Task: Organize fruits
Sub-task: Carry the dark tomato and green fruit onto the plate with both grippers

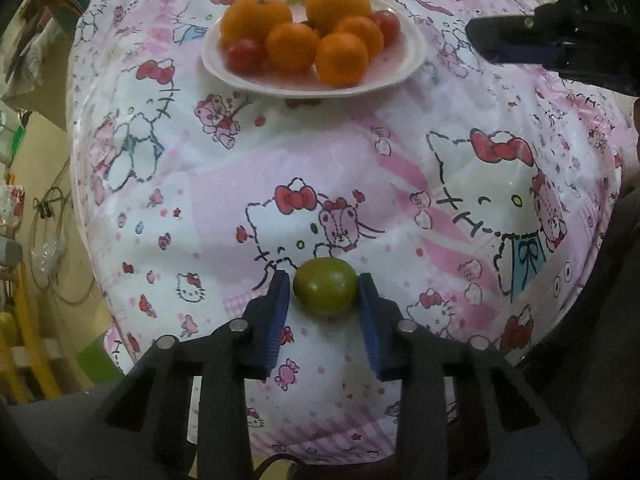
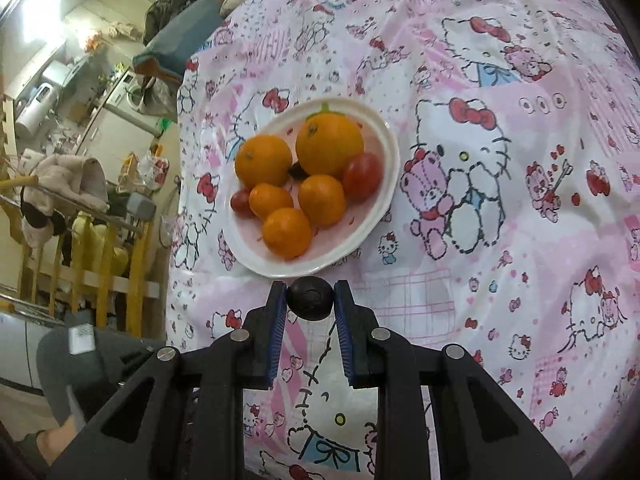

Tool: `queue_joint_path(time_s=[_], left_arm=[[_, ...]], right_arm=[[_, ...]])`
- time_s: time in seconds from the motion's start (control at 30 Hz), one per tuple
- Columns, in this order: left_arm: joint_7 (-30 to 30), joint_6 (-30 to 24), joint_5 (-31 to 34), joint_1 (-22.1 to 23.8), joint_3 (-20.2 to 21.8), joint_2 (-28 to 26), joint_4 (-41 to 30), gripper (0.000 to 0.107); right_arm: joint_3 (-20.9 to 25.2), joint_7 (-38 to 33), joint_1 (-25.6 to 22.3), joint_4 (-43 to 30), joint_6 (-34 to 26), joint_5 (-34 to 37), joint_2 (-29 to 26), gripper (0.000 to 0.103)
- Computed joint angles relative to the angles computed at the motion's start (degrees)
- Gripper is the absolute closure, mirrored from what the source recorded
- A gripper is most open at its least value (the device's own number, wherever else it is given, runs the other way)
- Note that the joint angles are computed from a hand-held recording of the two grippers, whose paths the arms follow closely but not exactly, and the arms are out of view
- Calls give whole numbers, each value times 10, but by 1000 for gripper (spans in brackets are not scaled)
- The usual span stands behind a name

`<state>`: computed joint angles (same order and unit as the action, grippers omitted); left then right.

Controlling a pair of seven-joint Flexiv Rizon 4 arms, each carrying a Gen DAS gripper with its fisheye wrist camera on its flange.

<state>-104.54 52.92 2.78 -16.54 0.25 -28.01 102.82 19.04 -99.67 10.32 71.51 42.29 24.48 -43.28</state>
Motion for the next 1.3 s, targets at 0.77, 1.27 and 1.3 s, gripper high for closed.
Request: queue_joint_path(time_s=[0.77, 1.27, 1.3], left_arm=[[-9, 16, 12, 18, 13, 7, -63, 82], [1, 57, -65, 62, -6, -69, -140, 82], [6, 60, -73, 65, -9, -74, -141, 82]], right_arm=[[3, 3, -10, -26, 4, 29, -6, 78], [5, 35, -3, -96, -25, 30, -60, 77], [4, 41, 0, -102, -31, 27, -66, 77]])
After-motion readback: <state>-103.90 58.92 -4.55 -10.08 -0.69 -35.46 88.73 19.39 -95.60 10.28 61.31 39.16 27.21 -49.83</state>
